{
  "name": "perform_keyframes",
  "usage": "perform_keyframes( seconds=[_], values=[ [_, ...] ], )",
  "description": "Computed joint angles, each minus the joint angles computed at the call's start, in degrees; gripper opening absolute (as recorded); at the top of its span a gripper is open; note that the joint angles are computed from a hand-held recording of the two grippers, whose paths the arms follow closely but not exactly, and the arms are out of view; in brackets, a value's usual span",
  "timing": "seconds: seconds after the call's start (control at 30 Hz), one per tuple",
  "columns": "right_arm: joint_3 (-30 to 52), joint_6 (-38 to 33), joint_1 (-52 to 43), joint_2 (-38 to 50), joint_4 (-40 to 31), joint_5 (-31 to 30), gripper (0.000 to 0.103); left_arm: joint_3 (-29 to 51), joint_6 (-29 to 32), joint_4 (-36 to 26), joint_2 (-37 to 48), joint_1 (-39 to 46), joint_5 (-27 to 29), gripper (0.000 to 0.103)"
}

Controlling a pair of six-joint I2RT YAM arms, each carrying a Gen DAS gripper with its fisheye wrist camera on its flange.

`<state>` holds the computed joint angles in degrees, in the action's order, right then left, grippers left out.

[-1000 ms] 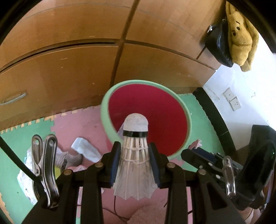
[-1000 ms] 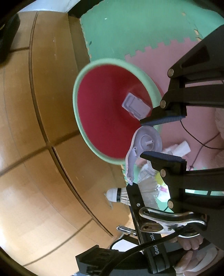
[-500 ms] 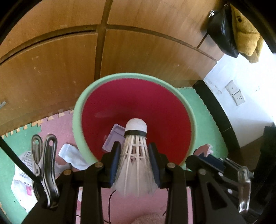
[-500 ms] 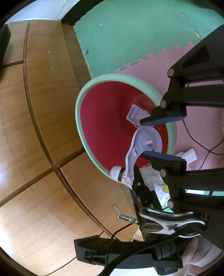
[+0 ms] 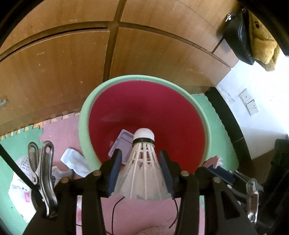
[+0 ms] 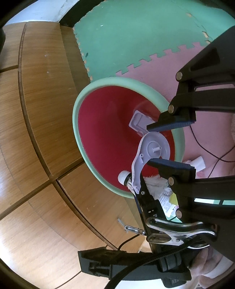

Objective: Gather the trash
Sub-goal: 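Open the left tool to drop the shuttlecock into the bin, then hold the white spool piece in the right tool above the bin opening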

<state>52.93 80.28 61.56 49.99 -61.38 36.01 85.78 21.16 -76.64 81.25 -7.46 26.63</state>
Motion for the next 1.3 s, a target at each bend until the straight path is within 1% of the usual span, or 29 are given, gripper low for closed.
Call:
perform_keyframes(
  seconds=[0.1, 0.43, 0.9, 1.3],
  values=[
    [-0.2, 0.3, 0.0, 0.2, 0.1, -0.1, 0.031, 0.3, -0.2, -0.4, 0.1, 0.2, 0.7, 0.047],
    [-0.3, 1.0, -0.2, 0.8, 0.2, -0.6, 0.031, 0.6, 0.8, -0.9, -0.3, 1.5, 0.0, 0.047],
    [-0.2, -1.6, -2.8, 1.5, 1.5, -2.1, 0.031, 0.1, 4.0, -1.8, -0.9, 5.5, -1.4, 0.048],
    [0.4, -3.3, -4.5, 2.4, 1.9, -3.1, 0.031, 0.3, 5.1, -1.7, -0.9, 6.5, -2.1, 0.048]
  ],
)
